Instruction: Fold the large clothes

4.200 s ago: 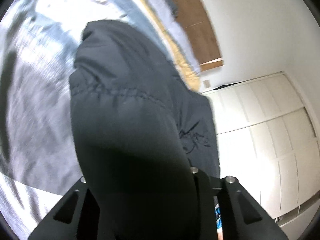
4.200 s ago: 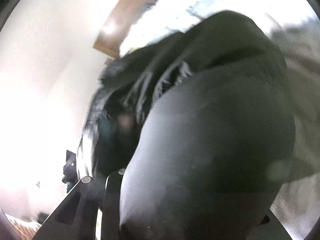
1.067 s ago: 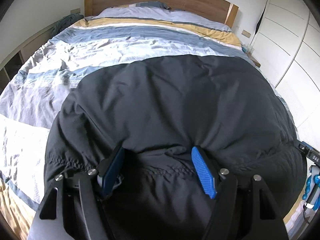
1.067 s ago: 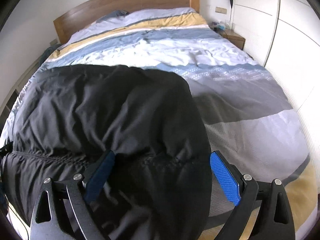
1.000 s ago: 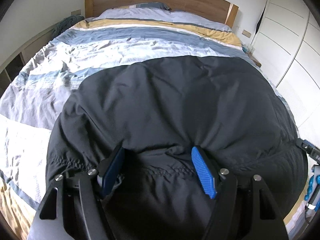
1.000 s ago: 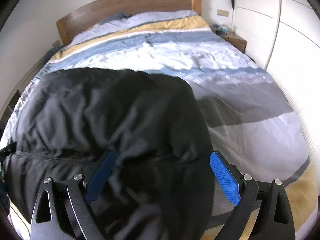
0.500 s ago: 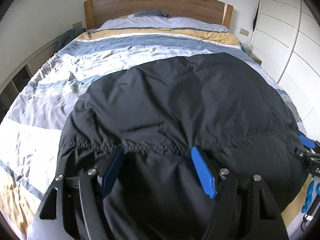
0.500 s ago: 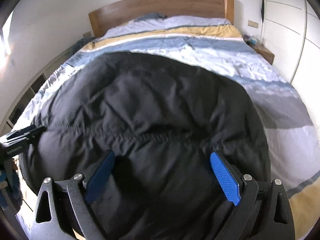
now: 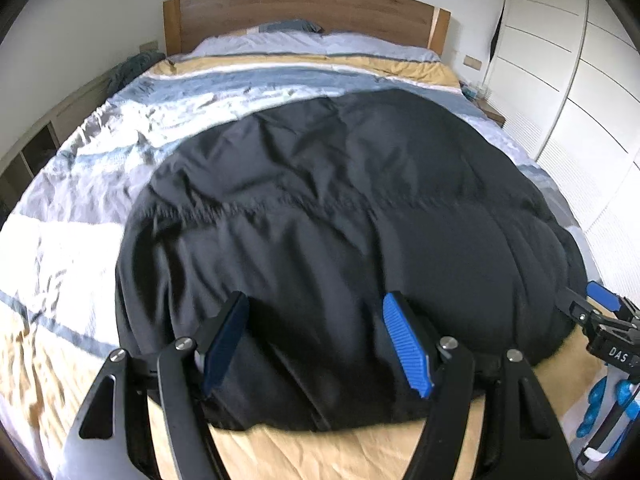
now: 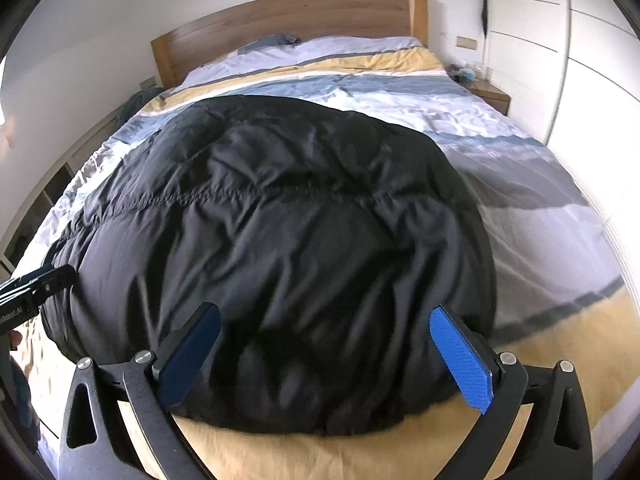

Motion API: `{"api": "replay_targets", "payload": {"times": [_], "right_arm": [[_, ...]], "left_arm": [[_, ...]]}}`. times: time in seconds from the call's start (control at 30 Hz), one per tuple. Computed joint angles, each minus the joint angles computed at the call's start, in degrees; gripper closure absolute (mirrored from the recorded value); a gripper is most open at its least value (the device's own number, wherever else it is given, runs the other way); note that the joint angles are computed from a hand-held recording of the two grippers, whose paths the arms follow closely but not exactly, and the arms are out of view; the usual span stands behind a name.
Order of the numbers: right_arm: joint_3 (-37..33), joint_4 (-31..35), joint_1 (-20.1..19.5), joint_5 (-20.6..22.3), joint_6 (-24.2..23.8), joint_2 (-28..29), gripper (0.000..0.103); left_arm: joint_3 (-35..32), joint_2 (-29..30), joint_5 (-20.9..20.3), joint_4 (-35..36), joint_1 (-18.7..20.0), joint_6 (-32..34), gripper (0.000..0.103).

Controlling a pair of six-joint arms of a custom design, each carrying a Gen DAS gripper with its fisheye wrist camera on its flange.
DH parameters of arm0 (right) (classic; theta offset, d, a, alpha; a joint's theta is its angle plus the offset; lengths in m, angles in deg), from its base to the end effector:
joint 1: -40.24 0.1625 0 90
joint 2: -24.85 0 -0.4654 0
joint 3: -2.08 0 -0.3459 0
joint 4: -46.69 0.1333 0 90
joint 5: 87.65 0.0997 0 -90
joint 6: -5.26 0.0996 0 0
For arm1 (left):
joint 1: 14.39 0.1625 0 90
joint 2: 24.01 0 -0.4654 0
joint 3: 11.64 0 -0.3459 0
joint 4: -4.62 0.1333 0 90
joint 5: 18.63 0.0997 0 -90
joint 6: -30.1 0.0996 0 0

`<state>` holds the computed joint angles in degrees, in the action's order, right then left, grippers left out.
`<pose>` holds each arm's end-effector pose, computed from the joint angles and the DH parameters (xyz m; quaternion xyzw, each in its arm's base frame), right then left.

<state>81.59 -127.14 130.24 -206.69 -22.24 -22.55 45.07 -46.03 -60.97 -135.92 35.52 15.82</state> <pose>0.0850 -0.7381 0.3455 0.1008 -0.8721 0.3565 0.3195 -0.3763 -0.7683 0.1028 0.1480 0.8956 -0.2950 0.2983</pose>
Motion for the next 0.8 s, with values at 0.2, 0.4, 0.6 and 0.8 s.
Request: {"api": "replay_targets", "payload": {"times": [0.2, 0.4, 0.6, 0.8], "right_arm": [[5.44, -5.47, 0.23, -2.34, -0.23, -1.65, 0.001], [9.38, -7.81, 0.04, -3.48, 0.09, -2.69, 0.001], [11.86, -9.19, 0.02, -4.34, 0.13, -2.98, 0.001], [12.84, -10.48, 0.17, -4.76, 0.33, -2.89, 0.001]], "left_arm": [[8.61, -3.47, -0.25, -0.73, -1.21, -4.19, 0.023], [14.89, -6.06, 0.57, -3.82, -2.17, -5.03, 0.023], [16.59, -6.65, 2.68, -3.81, -2.79, -5.50, 0.023], [17.64, -6.87, 2.83, -3.33, -2.92, -5.54, 0.023]]}}
